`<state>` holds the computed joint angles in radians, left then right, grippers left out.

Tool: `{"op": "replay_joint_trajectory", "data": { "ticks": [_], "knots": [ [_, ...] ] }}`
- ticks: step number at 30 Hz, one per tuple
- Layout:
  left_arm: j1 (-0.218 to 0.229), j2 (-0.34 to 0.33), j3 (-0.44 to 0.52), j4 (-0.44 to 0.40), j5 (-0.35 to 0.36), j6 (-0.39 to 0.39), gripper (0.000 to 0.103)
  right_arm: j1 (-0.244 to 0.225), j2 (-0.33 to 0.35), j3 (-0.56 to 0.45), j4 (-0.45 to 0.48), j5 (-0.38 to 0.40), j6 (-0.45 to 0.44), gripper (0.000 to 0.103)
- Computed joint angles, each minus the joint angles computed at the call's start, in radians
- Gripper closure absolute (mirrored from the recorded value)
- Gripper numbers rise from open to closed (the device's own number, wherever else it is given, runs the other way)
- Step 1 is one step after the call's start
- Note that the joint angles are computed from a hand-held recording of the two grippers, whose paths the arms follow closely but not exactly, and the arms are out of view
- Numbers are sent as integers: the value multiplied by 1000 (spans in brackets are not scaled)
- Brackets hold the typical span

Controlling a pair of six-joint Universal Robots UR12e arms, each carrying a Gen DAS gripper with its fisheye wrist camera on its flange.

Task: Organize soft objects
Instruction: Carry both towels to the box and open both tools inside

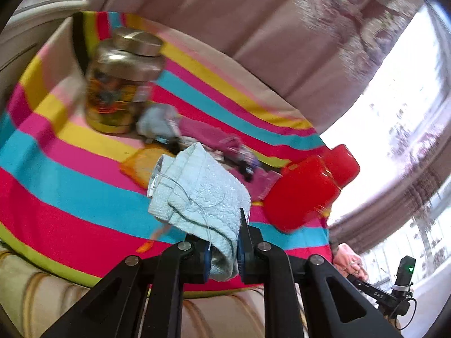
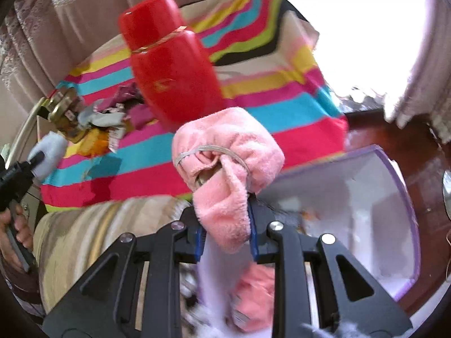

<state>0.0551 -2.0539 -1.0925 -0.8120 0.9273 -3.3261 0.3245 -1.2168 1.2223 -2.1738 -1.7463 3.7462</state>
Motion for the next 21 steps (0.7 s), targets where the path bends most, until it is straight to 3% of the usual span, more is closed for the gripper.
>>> {"op": "replay_joint_trajectory", "data": {
  "ticks": [10, 21],
  "knots": [
    [-70, 17, 13, -99, -115, 161, 88, -11, -103, 131, 86, -21, 42, 75],
    [-141, 40, 18, -260, -195, 367, 88, -23, -190, 254, 177, 48, 50, 72]
  ]
}}
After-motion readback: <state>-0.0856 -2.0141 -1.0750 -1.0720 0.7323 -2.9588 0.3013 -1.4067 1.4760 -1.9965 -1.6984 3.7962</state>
